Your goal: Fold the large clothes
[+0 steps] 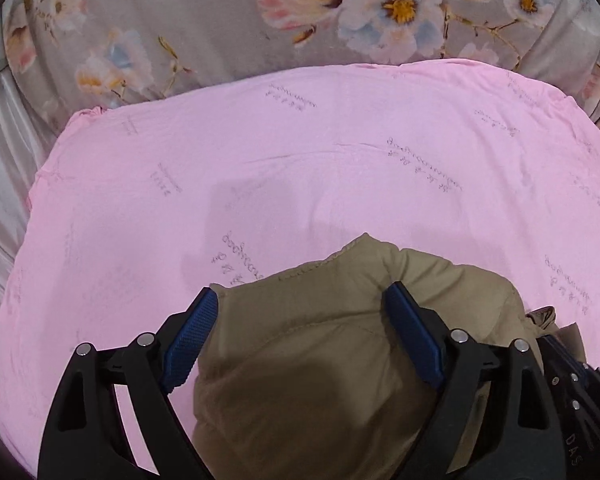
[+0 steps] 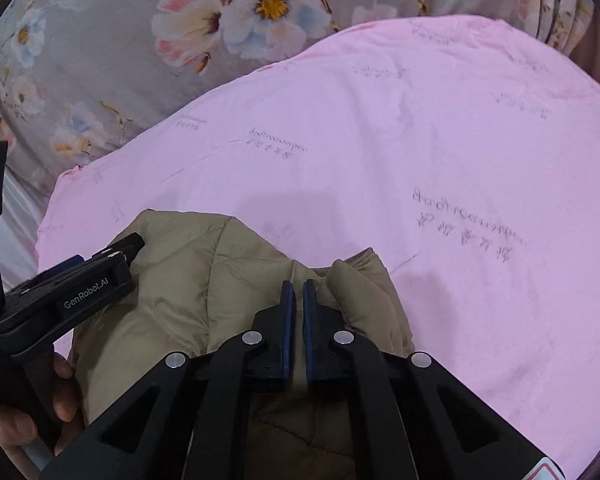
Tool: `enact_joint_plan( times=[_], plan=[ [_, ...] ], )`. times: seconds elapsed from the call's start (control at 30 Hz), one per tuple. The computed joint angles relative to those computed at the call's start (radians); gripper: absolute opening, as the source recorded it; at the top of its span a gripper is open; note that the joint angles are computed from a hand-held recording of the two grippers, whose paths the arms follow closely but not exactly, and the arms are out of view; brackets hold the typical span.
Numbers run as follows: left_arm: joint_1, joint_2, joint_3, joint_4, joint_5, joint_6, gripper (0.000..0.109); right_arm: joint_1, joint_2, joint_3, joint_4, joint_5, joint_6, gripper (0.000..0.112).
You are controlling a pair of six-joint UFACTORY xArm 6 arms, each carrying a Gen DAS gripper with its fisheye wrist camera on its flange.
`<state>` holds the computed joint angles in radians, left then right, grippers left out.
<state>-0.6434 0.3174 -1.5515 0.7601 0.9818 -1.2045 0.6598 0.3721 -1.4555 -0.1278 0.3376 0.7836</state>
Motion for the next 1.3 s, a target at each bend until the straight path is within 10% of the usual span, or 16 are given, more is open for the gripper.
enact_joint_plan(
  times=[0.77,0.93,1.3],
  plan=[
    [-0.032,0.074,-0.032,0.1,0.055,-0.056,0.085,0.0,-0.021,0.141,0.069,-0.211,0.01,0.0],
    [-0.093,-0.108,0.138,0.088,0.049,-0.058,0.085,0.01,-0.252,0.327,-0.206,-0.139,0.211,0.013],
    [-0.262,-0.384,0.477,0.055,0.069,-0.225,0.086,0.116,-0.497,0.622,-0.133,-0.042,0.187,0.016]
  ],
)
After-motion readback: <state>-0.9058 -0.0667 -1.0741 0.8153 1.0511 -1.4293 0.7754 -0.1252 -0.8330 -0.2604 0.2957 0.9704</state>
